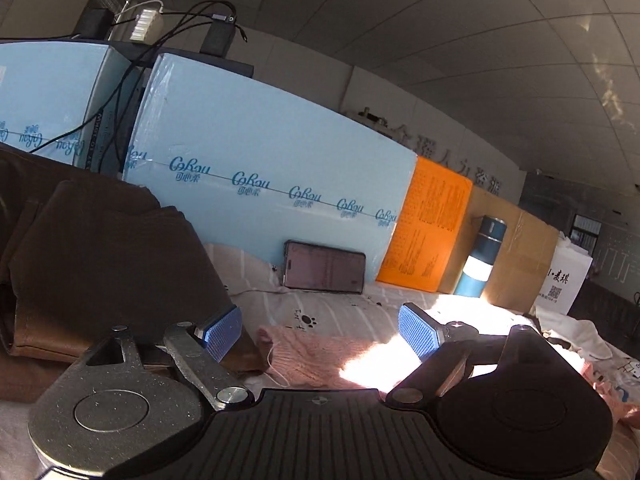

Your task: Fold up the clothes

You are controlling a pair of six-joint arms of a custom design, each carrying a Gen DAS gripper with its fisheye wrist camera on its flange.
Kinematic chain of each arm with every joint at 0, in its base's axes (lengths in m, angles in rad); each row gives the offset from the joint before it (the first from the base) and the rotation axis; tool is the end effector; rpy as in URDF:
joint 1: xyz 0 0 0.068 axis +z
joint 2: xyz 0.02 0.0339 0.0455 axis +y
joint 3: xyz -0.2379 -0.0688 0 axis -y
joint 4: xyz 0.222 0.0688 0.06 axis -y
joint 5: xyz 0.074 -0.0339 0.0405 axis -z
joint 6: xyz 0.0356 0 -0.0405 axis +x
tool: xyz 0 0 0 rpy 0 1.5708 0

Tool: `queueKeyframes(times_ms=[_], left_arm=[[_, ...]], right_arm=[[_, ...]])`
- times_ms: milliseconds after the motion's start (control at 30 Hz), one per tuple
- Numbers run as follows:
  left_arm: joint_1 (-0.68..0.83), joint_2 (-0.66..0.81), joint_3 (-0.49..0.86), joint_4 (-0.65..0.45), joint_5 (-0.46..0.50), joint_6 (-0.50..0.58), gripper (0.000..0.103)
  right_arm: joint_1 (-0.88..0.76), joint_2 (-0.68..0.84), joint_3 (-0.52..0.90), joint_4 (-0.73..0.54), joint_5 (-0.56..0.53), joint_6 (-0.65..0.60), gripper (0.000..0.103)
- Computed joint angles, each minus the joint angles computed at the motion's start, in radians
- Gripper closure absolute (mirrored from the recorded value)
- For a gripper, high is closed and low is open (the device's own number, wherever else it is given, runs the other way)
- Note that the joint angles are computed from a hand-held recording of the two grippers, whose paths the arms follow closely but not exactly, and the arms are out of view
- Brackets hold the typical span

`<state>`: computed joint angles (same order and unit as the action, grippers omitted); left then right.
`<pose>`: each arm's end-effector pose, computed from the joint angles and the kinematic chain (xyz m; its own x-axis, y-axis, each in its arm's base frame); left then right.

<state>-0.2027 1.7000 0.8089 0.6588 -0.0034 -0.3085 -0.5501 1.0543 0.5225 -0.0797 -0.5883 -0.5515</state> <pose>0.3365 -0.0690 0.1892 -0.2750 -0.2535 -0.9274 0.1203 0.9480 -0.2947 0.1886 -0.0925 0.2000 -0.4418 -0.2404 -0.8643 -0.2159 0.9636 -0.1577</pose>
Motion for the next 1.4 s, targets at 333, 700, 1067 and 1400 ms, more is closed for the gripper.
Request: queueKeyframes(times_ms=[333, 700, 1067, 1400], left_arm=[[-0.02, 0.093, 0.238, -0.357, 0.112, 0.084, 0.014], [-0.057, -0.063, 0.025, -0.404, 0.452, 0.355, 0.015], [-0.001, -0.213, -0.11, -0.335, 0.25, 0.281, 0.014], [0.031, 0.125, 0.353, -0.74, 0.437, 0.535, 0.041]], right_arm=[[0.096, 0.262, 0.149, 0.296, -0.246, 0.34, 0.025], [0.483, 0.81, 0.642, 0.161, -0.263, 0.422, 0.022], [0.526, 0.848, 0.791, -0.457, -0.324, -0.134, 0.023], [0.459, 0.756, 0.635, -0.323, -0.321, -0.028, 0.022]])
